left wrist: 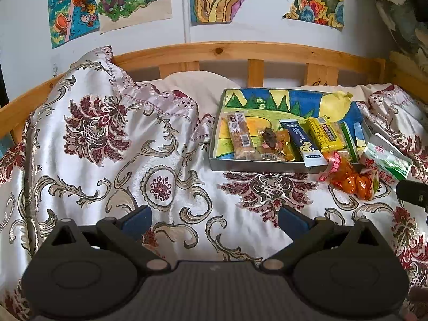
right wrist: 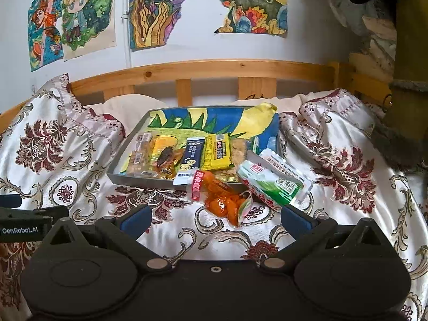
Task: Organize snacks
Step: 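Move the left tool toward the orange candy bag while the right tool approaches the milk pouch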
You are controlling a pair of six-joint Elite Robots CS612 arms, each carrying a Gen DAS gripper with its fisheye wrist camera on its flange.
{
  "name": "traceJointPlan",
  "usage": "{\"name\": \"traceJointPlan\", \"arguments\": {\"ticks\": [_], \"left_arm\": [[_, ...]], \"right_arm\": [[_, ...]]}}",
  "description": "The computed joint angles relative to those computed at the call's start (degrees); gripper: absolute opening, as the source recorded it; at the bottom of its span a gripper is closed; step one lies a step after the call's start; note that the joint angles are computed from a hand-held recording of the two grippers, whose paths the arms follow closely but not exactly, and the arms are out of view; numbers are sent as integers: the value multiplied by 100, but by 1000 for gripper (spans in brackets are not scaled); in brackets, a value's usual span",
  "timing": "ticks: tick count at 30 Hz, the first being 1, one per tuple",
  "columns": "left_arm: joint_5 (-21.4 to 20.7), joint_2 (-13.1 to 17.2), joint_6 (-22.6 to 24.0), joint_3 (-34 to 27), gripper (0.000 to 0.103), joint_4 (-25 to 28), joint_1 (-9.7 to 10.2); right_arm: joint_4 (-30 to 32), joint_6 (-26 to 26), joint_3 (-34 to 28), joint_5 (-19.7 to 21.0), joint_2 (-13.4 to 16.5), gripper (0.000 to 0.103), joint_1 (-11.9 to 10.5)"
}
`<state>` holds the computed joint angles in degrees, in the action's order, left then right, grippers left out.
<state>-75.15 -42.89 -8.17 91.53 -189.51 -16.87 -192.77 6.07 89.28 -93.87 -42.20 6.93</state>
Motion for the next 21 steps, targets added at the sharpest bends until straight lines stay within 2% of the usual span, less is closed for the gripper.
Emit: {"name": "traceJointPlan", "arguments": {"ticks": [12, 21], "left_arm": [[-51, -4, 3, -11, 102, 93, 5], [-237, 28, -117, -67, 102, 100, 27]], "right_arm": [[105, -27, -23, 3, 6, 102, 4], [79, 60, -30, 8, 16, 102, -7]]}}
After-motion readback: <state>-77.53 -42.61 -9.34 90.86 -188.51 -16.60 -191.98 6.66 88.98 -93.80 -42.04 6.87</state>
